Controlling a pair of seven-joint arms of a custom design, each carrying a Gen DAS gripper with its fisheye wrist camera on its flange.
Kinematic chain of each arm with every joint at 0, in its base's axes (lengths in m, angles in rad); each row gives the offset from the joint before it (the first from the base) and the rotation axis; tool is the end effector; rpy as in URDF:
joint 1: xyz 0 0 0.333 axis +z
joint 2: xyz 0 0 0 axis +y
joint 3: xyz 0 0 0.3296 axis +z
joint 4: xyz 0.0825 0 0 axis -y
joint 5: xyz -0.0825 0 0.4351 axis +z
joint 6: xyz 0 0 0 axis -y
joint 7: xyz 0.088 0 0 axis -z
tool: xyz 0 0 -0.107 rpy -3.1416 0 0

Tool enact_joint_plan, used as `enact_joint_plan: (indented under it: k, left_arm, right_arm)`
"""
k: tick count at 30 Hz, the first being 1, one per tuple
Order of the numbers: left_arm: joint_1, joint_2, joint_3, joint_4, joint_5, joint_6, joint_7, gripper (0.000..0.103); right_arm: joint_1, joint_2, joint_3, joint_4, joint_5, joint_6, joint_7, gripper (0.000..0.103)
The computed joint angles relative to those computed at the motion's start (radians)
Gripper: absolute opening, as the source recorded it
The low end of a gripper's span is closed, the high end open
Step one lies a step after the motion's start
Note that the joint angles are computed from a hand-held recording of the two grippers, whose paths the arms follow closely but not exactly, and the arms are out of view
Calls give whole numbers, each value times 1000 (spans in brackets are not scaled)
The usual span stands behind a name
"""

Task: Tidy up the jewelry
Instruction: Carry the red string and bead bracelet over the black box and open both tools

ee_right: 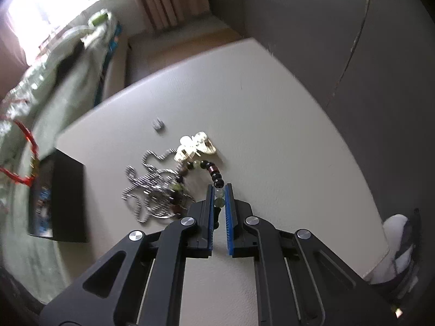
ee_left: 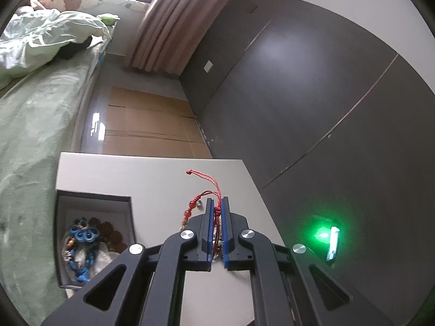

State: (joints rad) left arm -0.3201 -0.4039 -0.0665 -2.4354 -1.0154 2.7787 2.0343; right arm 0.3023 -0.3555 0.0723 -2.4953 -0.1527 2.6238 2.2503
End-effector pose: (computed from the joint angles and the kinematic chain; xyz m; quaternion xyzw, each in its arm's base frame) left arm 0.4772 -0.1558 0.5120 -0.6233 0.6382 -0.4513 0.0239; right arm 0.4649 0.1874 0.4512 -0.6176 0.7469 -0.1238 0.2131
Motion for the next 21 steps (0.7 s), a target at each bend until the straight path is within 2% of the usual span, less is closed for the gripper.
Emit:
enact_joint_plan:
  k: [8, 21]
  left_arm:
    - [14, -79, 6, -66, 18, 31, -36, 3]
    - [44, -146, 9, -157, 198, 62, -185, 3]
  right_arm:
    - [38, -60, -31, -38, 80, 90, -55, 8]
    - [161, -121, -92, -98, 196, 315, -168, 9]
